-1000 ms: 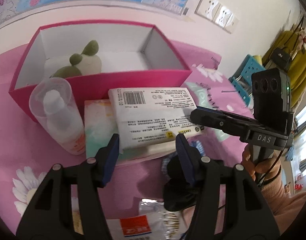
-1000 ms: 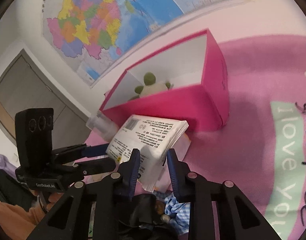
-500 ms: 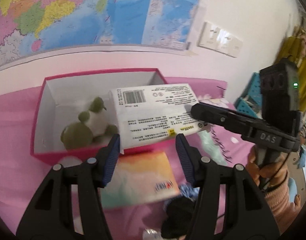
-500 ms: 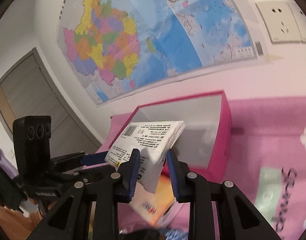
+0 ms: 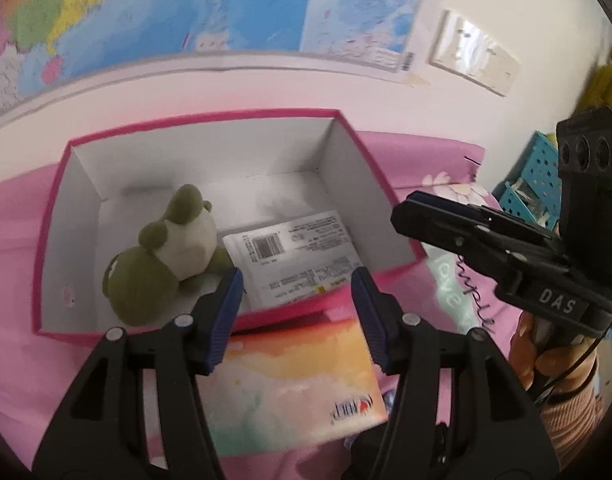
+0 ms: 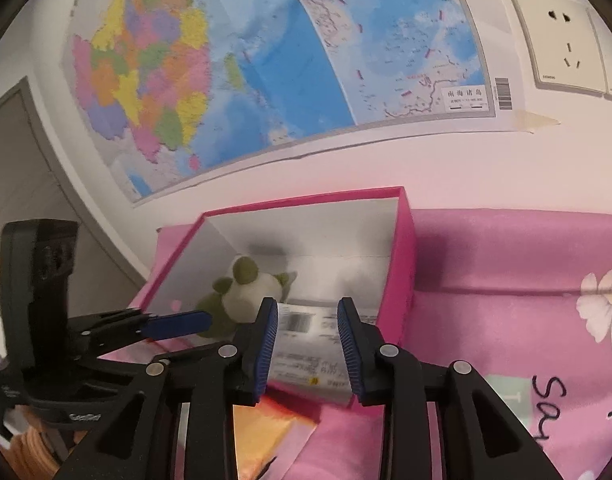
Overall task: Organize soft objects
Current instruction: 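Grasp the black scrunchie with the right gripper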
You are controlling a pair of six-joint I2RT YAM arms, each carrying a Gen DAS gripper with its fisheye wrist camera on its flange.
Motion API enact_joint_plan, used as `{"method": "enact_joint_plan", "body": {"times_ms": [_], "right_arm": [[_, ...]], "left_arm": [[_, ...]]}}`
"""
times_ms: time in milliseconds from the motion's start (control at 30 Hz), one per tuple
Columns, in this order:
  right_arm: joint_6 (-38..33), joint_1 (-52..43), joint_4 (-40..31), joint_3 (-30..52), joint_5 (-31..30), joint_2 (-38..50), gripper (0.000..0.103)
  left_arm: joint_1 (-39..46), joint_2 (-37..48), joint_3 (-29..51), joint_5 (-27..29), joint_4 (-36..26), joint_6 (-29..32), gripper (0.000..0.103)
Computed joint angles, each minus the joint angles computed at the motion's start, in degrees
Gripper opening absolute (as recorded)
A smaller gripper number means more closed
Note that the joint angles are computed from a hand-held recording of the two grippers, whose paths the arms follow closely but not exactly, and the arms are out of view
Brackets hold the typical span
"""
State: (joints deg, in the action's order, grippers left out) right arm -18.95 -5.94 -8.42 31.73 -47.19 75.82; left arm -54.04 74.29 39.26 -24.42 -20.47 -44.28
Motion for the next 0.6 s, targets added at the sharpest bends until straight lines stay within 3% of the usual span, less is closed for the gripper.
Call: {"method": "enact_joint_plan", "body": {"times_ms": [167, 233, 300, 467, 600], "right_arm": [[-12.2, -7.6, -13.8, -0.6, -8.2, -5.4, 0.046], [-20.3, -11.7, -23.1, 0.2, -11.7, -6.5, 0.055], [-31.2, -15.7, -34.3, 1.4, -14.3, -6.0, 0.058], [-53.6, -24.1, -53.6, 2.3, -14.0, -2.3, 0.064], [-62.4, -29.0, -58.1, 0.5, -10.5, 0.9, 0.07]], "left_arm": [[-9.9, -8.1, -3.1, -6.3, -3.4, -2.7, 0.058], [-13.9, -9.7, -3.1, -9.5, -6.2, -5.0, 0.058], [-17.7, -11.5, -3.3, -11.0, -8.9, -7.6, 0.058], [-26.3, -11.4, -3.8, -14.2, -14.7, -16.7, 0.058], [-30.6, -10.8, -6.6, -12.9, -13.2, -21.2, 0.058]]}}
